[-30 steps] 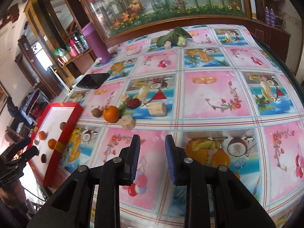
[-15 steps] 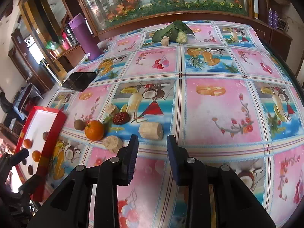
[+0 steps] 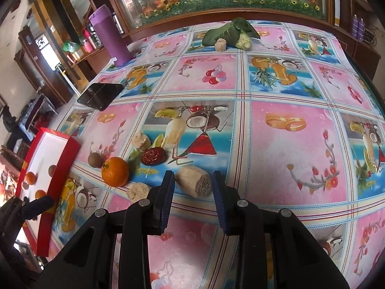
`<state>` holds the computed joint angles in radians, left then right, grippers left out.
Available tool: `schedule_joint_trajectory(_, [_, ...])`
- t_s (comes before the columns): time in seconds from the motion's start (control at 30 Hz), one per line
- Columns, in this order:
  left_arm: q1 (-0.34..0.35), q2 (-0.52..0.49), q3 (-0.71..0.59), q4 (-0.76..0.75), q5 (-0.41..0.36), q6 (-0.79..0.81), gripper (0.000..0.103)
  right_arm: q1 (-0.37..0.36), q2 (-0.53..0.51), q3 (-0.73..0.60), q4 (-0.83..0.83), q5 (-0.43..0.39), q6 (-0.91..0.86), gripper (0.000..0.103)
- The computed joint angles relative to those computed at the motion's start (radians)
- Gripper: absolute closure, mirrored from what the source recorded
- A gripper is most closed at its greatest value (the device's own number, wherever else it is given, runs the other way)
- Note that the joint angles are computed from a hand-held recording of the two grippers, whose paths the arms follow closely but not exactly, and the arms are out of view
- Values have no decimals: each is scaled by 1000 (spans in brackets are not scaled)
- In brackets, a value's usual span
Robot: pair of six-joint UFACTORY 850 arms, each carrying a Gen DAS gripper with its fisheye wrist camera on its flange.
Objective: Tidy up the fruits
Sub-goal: 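Move both tools back over the table toward a beige yam chunk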
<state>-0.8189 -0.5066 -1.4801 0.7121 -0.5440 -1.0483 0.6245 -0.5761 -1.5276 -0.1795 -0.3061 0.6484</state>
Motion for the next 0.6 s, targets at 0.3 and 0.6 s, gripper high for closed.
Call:
schedule_joint_trajectory(0.3, [11, -27, -35, 2, -30, -13, 24, -3, 23, 21, 24, 34, -43, 72])
schedule_joint_trajectory(0.6, [33, -69, -96, 0, -45, 55, 24, -2, -17, -24, -1, -46, -25, 70])
